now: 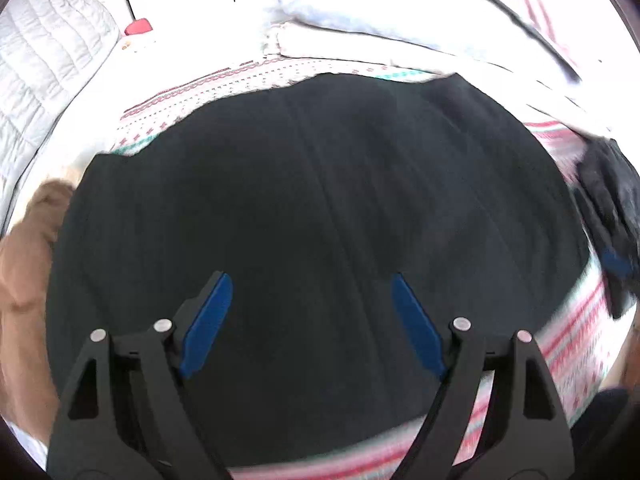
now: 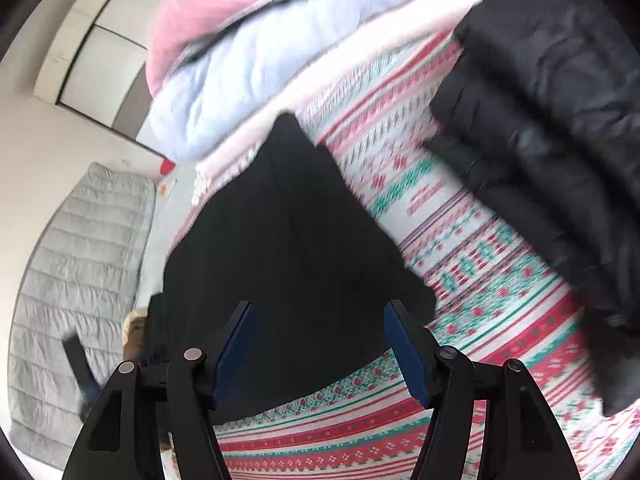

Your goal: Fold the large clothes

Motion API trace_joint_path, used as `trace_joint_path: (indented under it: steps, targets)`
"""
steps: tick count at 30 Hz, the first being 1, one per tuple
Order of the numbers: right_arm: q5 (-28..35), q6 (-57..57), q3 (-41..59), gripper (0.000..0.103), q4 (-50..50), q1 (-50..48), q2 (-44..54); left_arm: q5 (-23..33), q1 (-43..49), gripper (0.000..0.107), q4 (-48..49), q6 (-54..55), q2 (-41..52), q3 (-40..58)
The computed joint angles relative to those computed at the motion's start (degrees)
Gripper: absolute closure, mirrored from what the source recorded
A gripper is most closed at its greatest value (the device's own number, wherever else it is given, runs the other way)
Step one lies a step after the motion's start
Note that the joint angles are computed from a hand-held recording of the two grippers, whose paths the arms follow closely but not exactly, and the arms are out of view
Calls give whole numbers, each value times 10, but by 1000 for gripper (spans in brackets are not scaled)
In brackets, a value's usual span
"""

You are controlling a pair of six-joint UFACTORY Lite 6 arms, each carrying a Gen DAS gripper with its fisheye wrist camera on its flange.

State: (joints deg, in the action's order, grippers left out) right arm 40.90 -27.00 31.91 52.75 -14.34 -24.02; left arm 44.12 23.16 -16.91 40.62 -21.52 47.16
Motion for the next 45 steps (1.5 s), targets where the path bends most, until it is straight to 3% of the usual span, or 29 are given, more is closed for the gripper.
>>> trace_joint_path:
  steps: [3,7,10,13,15,19,25,28,32,37,40,42,45]
  targets:
    - [-40,31,8,36,-14,41,10,-45,-45,24,55,-48,123,84]
    - [-105,86,32,36,-55,93,23,-97,-105,24,219,-215,242,117]
    - [-117,91,46,36,-57,111,51,-141,-83,19,175,-180,272,97]
    - [-111,69,49,36,-36,113,65,-101,-49,16,123,-116,290,129]
    - [-112,63,48,36,-30,115,62,-46,-49,17,124,-125,323,190]
    - [-122,80,47,36,-46,129,52,-11,-61,17,101,-132,406,338]
    - [-131,92,49,36,-54,135,62,39,-94,17,203,-266,635,630]
    - [-134,93,53,36,-59,136,65,42,-93,16,232,-288,699,686]
    - [-138,100,58,36,-68,147,79,-5,-103,15,257,-312,704,653]
    - [-157,124,65,36,-97,160,100,36,-112,17,271,-325,713,688]
    - [-153,110,63,36,-85,141,105,4,-104,19,256,-322,588,550]
    - [-149,106,64,36,-82,136,105,-18,-81,19,183,-263,468,432]
    - [-146,111,68,36,-90,143,106,31,-15,19,68,-94,288,281]
